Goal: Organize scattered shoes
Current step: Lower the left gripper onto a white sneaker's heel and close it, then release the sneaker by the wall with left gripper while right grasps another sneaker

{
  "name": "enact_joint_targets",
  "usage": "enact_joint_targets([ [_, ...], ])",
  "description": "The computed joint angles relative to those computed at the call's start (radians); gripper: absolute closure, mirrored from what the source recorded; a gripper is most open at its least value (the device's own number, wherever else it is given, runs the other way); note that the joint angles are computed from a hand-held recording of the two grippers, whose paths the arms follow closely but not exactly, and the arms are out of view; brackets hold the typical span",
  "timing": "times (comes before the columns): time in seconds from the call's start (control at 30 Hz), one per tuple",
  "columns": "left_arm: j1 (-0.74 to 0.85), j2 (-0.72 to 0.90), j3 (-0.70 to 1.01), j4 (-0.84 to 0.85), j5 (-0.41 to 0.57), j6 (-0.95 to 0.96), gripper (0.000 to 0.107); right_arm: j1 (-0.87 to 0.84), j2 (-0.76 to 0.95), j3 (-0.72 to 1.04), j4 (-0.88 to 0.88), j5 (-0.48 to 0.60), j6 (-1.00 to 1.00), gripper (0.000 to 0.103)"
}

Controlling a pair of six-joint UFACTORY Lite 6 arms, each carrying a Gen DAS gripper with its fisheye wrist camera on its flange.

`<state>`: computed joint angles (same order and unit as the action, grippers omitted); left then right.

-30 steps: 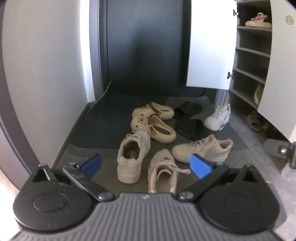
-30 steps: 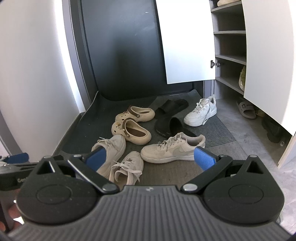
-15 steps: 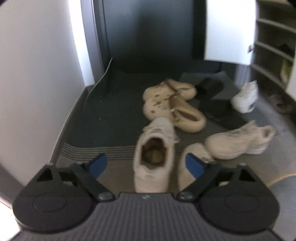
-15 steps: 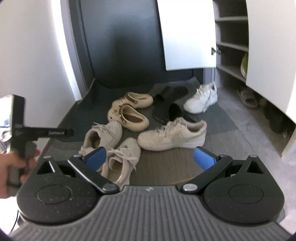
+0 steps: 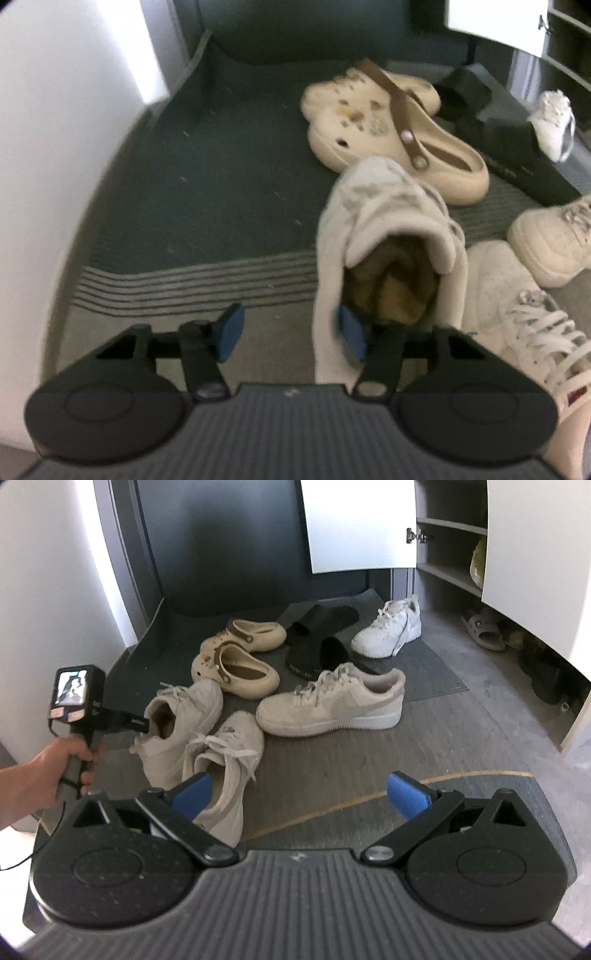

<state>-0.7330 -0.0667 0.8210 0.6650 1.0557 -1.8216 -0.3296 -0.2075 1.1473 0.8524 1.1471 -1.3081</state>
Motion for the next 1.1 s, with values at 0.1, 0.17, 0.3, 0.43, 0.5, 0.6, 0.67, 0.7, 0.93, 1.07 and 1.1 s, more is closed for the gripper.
enact_joint_targets([
  [0.1,0.029,0.048,0.004,0.024,-0.05,0.025,0.055,0.002,-0.016,-0.016,-0.027,-0.018,-0.013,0.0],
  [0.17,0.073,0.072,0.006,0.054,-0.091,0.033,0.055,-0.002,-0.014,-0.02,-0.037,-0.034,-0.012,0.0],
  [0.3,0.144,0.107,0.031,0.072,-0.145,0.069,0.065,-0.014,-0.003,-0.032,-0.046,-0.044,-0.004,0.0],
  [0.43,0.165,0.128,0.052,0.072,-0.18,0.052,0.087,-0.016,-0.006,-0.057,-0.057,-0.069,-0.015,0.0],
  [0.5,0.157,0.114,0.05,0.073,-0.177,0.028,0.091,-0.013,-0.007,-0.068,-0.057,-0.083,-0.019,0.0],
  [0.6,0.132,0.088,0.059,0.061,-0.156,0.009,0.093,-0.001,-0.008,-0.072,-0.057,-0.088,-0.008,0.0],
  [0.67,0.104,0.066,0.062,0.046,-0.124,-0.006,0.093,-0.001,-0.01,-0.073,-0.05,-0.084,-0.015,0.0],
  [0.7,0.091,0.043,0.051,0.042,-0.114,-0.022,0.093,0.0,-0.012,-0.074,-0.047,-0.082,-0.019,0.0],
  [0.93,-0.131,-0.098,0.055,-0.002,0.112,-0.149,0.093,-0.017,-0.013,-0.066,-0.029,-0.015,-0.024,0.0],
  [1.07,-0.343,-0.113,0.118,-0.06,0.281,-0.259,0.093,-0.029,-0.031,-0.062,-0.009,0.054,-0.033,0.0],
  [1.1,-0.415,-0.103,0.146,-0.079,0.328,-0.309,0.093,-0.029,-0.036,-0.06,-0.004,0.069,-0.032,0.0],
])
